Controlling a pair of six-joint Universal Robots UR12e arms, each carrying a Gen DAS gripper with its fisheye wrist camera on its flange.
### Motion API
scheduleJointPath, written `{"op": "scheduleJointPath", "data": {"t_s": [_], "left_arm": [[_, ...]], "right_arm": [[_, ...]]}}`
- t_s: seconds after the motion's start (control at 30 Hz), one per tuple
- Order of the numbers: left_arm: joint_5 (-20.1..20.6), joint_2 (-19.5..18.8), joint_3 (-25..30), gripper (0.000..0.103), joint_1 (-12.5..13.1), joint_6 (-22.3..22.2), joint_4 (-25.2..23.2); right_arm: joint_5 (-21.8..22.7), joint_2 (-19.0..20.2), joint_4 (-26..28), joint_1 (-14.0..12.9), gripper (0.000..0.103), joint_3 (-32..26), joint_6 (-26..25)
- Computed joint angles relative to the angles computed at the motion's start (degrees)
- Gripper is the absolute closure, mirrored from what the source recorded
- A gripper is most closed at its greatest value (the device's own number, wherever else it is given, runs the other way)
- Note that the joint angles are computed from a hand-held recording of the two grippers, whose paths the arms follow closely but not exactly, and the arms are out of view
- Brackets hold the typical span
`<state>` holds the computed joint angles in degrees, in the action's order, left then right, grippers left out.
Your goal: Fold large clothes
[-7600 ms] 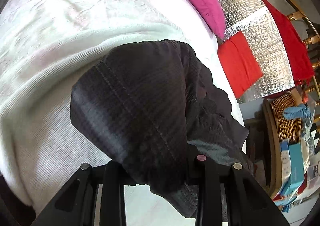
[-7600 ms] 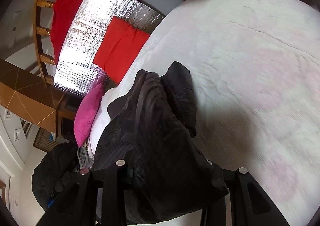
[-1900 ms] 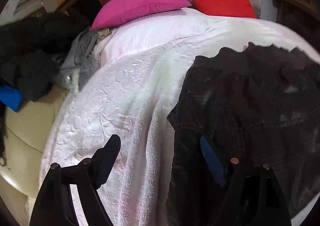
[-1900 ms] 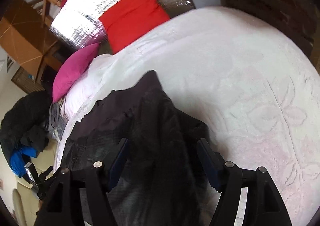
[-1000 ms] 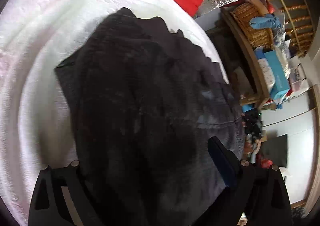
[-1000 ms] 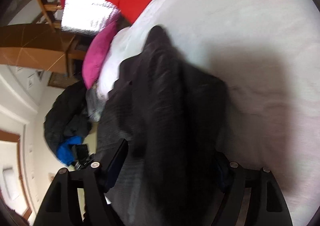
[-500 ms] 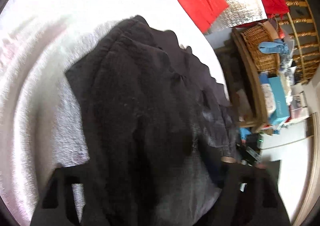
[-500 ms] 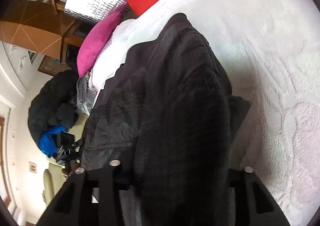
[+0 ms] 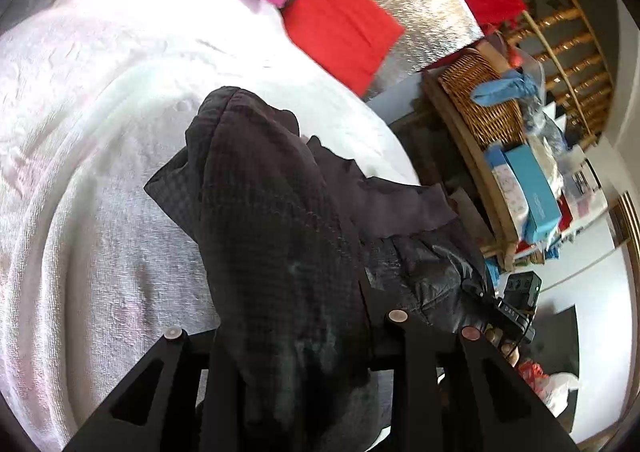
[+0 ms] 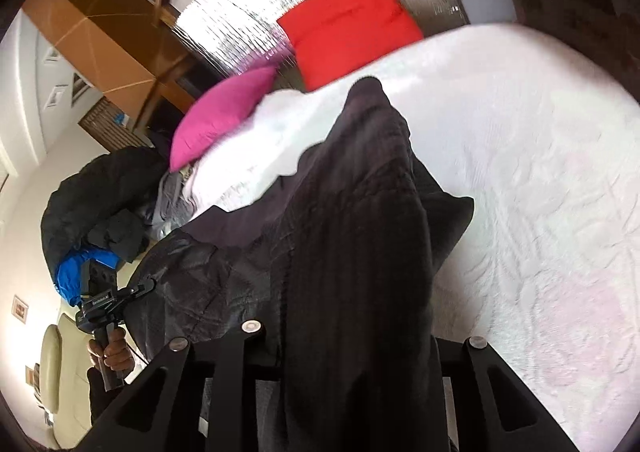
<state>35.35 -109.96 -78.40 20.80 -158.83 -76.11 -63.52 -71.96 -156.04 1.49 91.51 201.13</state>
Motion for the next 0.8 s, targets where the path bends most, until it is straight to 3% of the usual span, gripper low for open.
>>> {"op": "scheduleJointPath", "data": {"t_s": [0.1,0.13,0.2,0.3,0.33,0.4,0.6,0.77,0.8], "left_arm": [[4.2,-0.7,0.2,0.07,-0.5,-1.3,-0.1],[7.3,-1.3,0.7,0.067,-1.0,-1.9,-0.6],[12.2,-2.6,2.3,0.047,-1.7,-2.5,-3.3],[14.6,-4.0,4.0,0.033,-1.6,-4.4,-6.6],[15.1,-4.1,4.1,0.032,-1.5,-5.5,-6.4],[15.7,-3.8,3.9,0.032,-1.3,-6.5,-4.9],[18.4,-1.5,1.8,0.031,-0.4,-7.0,1.2],[18.4,1.9,-2.3,0.029,1.2,-9.8,7.8],[18.4,2.3,-2.9,0.028,0.5,-11.3,9.3]], "right_arm": [[-0.2,-0.2,1.2,-0.8,0.072,0.8,1.5],[-0.4,0.1,2.9,-1.0,0.072,0.6,1.7],[-0.8,0.9,7.7,-1.2,0.071,-0.2,1.5],[2.8,1.6,10.7,-2.3,0.057,-0.5,2.8],[3.1,1.5,11.2,-2.5,0.047,-0.6,3.6],[1.0,1.0,12.1,-2.5,0.039,-0.7,4.0],[-1.8,-0.4,11.4,-3.1,0.039,0.4,5.2],[-8.0,-2.2,9.7,-2.1,0.037,1.5,4.0],[-8.3,-2.4,9.3,-1.9,0.037,1.7,4.6]]}}
